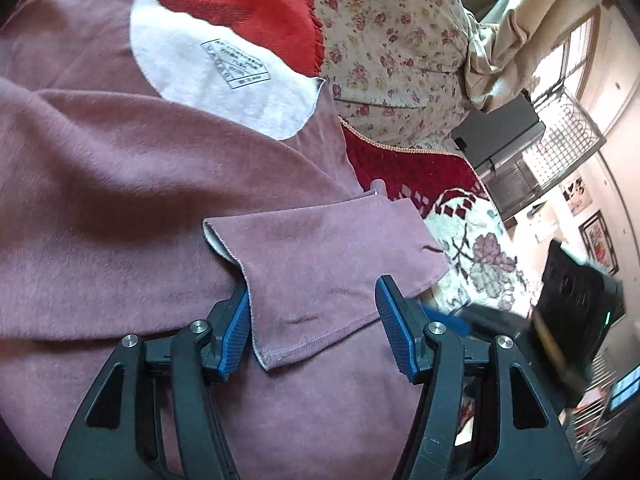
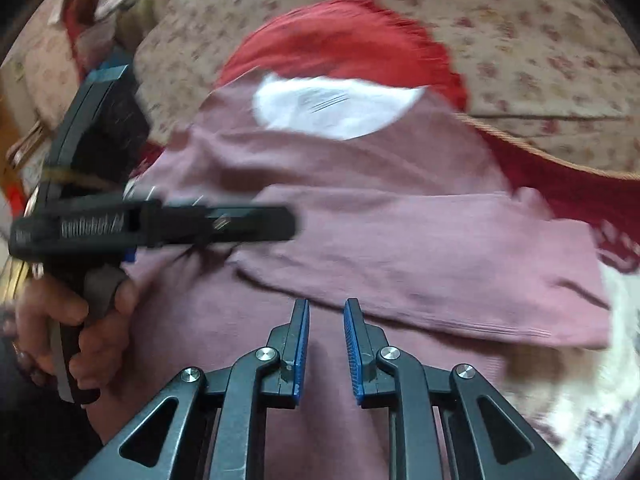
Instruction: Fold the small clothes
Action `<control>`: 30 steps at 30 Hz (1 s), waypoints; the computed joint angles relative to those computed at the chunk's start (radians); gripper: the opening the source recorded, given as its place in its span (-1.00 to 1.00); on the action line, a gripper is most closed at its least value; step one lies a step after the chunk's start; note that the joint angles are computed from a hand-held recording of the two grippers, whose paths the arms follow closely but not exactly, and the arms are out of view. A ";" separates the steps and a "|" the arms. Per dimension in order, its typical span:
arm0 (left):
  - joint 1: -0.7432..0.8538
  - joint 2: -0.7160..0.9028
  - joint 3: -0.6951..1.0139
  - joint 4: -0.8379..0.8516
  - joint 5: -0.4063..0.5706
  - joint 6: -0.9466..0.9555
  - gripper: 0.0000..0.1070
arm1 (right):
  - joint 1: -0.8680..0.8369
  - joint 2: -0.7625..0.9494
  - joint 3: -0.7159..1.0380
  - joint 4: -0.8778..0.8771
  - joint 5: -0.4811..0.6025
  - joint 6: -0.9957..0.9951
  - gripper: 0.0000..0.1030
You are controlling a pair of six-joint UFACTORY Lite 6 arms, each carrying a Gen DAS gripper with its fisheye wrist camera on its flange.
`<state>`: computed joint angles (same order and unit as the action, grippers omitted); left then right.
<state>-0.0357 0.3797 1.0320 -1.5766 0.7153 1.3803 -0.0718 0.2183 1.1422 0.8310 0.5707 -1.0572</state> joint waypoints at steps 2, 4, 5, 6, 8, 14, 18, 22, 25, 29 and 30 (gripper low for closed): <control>-0.011 0.002 0.003 -0.009 -0.025 0.015 0.11 | -0.049 0.005 0.031 0.002 0.022 0.020 -0.68; -0.021 0.002 0.009 -0.024 -0.053 0.019 0.09 | -0.088 0.016 0.069 -0.034 0.037 0.066 -0.68; -0.021 0.004 0.013 -0.032 -0.064 0.018 0.06 | -0.105 0.019 0.085 -0.057 0.034 0.093 -0.68; -0.022 0.009 0.020 -0.035 -0.073 0.008 -0.06 | -0.124 0.019 0.096 -0.058 0.042 0.096 -0.68; -0.024 0.032 0.047 -0.012 -0.094 -0.034 -0.40 | -0.164 0.016 0.122 -0.076 0.021 0.129 -0.68; -0.064 -0.029 0.017 -0.049 -0.207 0.037 -0.97 | -0.348 0.095 0.256 -0.232 -0.085 0.475 -0.68; -0.049 -0.211 -0.039 -0.118 -0.142 0.185 -0.97 | -0.441 0.161 0.315 -0.157 -0.014 0.509 -0.68; 0.022 -0.316 -0.031 -0.089 -0.096 0.199 -0.97 | -0.412 0.160 0.315 -0.187 -0.028 0.512 -0.68; 0.144 -0.320 0.027 -0.032 -0.027 0.125 -0.97 | -0.369 0.169 0.314 -0.223 -0.055 0.523 -0.68; 0.302 -0.261 0.115 0.060 0.073 -0.008 -0.98 | -0.329 0.198 0.331 -0.256 -0.055 0.568 -0.68; 0.325 -0.247 0.122 0.079 0.072 -0.027 -0.98 | -0.322 0.204 0.335 -0.257 -0.051 0.573 -0.68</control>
<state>0.2897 0.1332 1.1535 -1.4975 0.7875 1.3530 -0.3933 0.4222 1.4769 0.5741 0.5194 -0.4841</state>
